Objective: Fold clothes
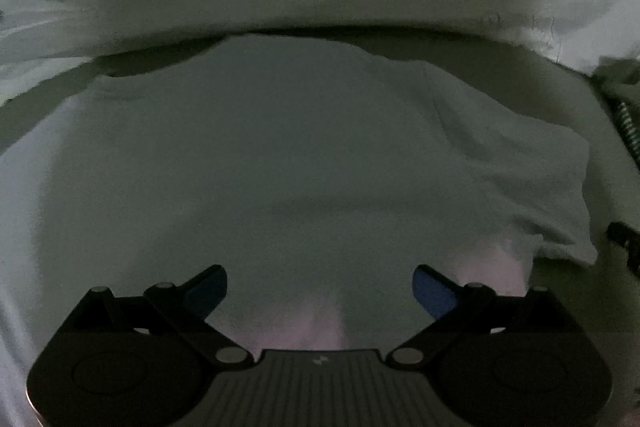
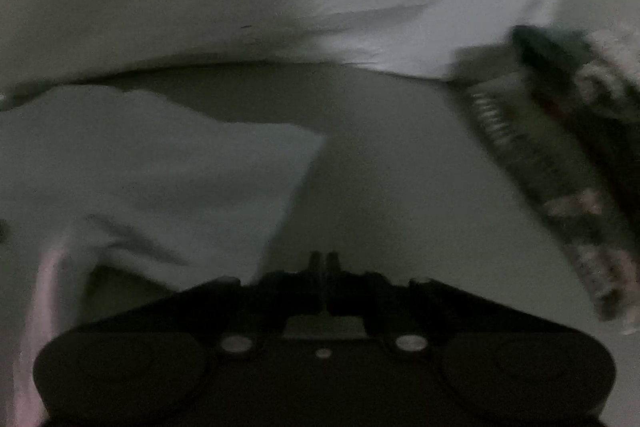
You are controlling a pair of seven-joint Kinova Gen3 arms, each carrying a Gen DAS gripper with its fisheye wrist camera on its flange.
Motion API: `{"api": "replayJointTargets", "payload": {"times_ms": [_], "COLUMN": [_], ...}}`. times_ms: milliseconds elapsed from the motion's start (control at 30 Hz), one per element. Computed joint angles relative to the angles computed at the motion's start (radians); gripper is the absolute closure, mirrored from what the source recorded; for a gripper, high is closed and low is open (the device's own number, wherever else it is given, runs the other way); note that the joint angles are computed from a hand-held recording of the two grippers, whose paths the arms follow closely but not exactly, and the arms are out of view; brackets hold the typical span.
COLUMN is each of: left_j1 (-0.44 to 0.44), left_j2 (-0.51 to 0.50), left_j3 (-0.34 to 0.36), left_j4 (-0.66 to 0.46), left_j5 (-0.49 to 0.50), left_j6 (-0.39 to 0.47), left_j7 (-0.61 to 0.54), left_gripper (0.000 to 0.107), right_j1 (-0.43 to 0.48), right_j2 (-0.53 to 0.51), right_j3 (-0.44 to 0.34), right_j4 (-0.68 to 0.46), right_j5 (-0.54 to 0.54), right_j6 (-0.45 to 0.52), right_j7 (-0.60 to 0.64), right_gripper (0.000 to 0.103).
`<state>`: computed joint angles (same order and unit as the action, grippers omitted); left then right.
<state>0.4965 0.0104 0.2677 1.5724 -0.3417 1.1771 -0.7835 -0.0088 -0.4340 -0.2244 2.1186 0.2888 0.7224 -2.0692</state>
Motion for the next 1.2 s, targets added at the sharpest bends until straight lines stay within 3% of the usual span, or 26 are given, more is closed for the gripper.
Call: {"api": "replayJointTargets", "payload": {"times_ms": [100,133,233,333,433,533,633,700,833,867,900,933,967,1000,1033,1100,1200], "left_j1": [-0.041,-0.087,-0.19,-0.157,-0.107,-0.098,-0.153,-0.215,-0.242,-0.251,-0.26,-0.273,-0.276,-0.284,-0.292,-0.312,-0.326], "left_j2": [-0.102,-0.144,-0.279,-0.418,-0.557,-0.696,-0.835,-0.915,-1.056,-1.074,-1.091,-1.109,-1.111,-1.113,-1.114,-1.117,-1.128], "left_j3": [0.002,0.027,0.058,-0.003,-0.041,-0.068,-0.096,-0.134,-0.161,-0.143,-0.125,-0.11,-0.114,-0.122,-0.131,-0.154,-0.243], "left_j4": [0.059,0.087,0.175,0.261,0.343,0.401,0.43,0.436,0.432,0.431,0.43,0.428,0.411,0.392,0.374,0.337,0.226], "left_j5": [0.013,0.024,0.053,0.041,0.015,0.026,0.059,0.095,0.144,0.147,0.149,0.153,0.154,0.157,0.159,0.169,0.168], "left_j6": [0.026,0.037,0.092,0.18,0.295,0.414,0.503,0.534,0.569,0.57,0.57,0.57,0.577,0.583,0.59,0.599,0.618], "left_j7": [0.002,0.002,-0.017,-0.023,0.008,0.018,-0.05,-0.132,-0.197,-0.215,-0.234,-0.258,-0.266,-0.279,-0.292,-0.321,-0.329], "left_gripper": [0.009,0.009,0.009,0.009,0.009,0.009,0.009,0.009,0.014,0.025,0.045,0.056,0.077,0.102,0.103,0.103,0.104], "right_j1": [-0.067,-0.106,-0.235,-0.308,-0.288,-0.247,-0.218,-0.178,-0.015,0.02,0.049,0.068,0.082,0.091,0.103,0.112,0.148], "right_j2": [-0.076,-0.102,-0.216,-0.347,-0.48,-0.583,-0.659,-0.681,-0.754,-0.766,-0.768,-0.759,-0.747,-0.736,-0.732,-0.739,-0.759], "right_j3": [0.131,0.178,0.256,0.283,0.217,0.093,-0.046,-0.101,-0.096,-0.101,-0.124,-0.165,-0.211,-0.253,-0.277,-0.268,-0.182], "right_j4": [-0.014,-0.013,0.002,0.032,0.054,0.051,-0.001,-0.044,-0.08,-0.087,-0.103,-0.125,-0.148,-0.171,-0.192,-0.231,-0.331], "right_j5": [-0.116,-0.146,-0.176,-0.243,-0.36,-0.461,-0.522,-0.555,-0.651,-0.667,-0.672,-0.667,-0.655,-0.637,-0.624,-0.613,-0.595], "right_j6": [0.021,0.036,0.14,0.262,0.384,0.506,0.628,0.71,0.811,0.829,0.85,0.87,0.885,0.898,0.915,0.928,0.959], "right_j7": [0.011,0.037,0.018,-0.07,-0.183,-0.305,-0.366,-0.367,-0.226,-0.186,-0.145,-0.11,-0.078,-0.053,-0.032,-0.038,-0.063], "right_gripper": [0.075,0.061,0.057,0.051,0.049,0.049,0.049,0.049,0.038,0.04,0.043,0.057,0.075,0.084,0.101,0.102,0.103]}}
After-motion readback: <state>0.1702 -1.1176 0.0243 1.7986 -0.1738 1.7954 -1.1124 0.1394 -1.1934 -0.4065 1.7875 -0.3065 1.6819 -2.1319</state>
